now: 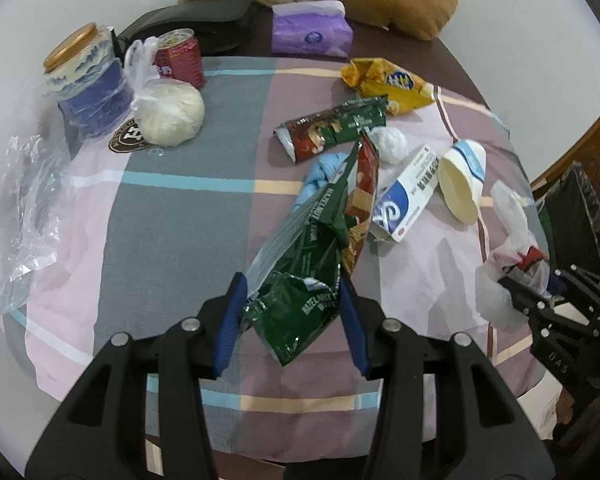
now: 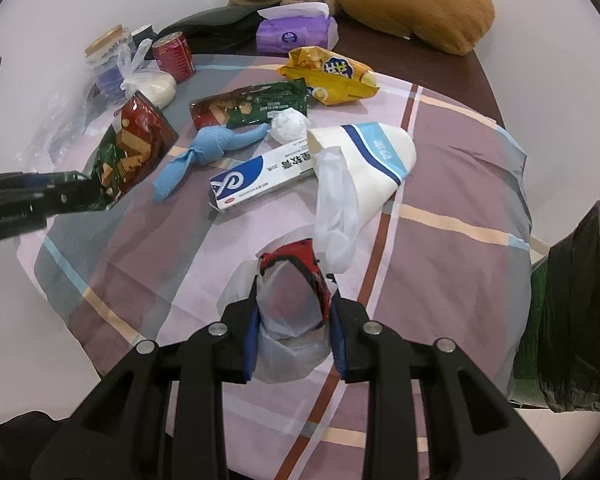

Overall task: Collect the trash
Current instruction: 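Lift the green snack bag with the left tool while the right tool lifts the white bag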

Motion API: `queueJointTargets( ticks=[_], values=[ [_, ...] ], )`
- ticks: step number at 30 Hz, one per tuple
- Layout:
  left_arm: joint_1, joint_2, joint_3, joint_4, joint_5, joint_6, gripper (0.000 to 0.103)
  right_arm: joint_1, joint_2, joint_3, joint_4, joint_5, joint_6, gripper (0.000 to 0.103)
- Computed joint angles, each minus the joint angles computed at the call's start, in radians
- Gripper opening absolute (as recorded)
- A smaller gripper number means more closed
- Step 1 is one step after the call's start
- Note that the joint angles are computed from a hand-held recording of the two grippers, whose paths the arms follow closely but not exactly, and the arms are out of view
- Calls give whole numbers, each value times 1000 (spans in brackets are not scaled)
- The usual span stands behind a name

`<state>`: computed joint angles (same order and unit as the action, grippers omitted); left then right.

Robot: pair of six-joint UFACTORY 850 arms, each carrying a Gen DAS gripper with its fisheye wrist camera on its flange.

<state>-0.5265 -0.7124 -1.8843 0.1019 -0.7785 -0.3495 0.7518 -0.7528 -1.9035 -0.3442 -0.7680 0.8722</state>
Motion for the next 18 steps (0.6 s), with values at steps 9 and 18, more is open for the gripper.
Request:
queueJointTargets(
  ticks=[9,18],
  values=[
    [-24,-7,-22,6,-6,22,47,-4,50,69,-59,26,85,30],
    [-43,-22,-71,-9,-15,51,47,-26,187,210,-228,75,297,30]
  ],
)
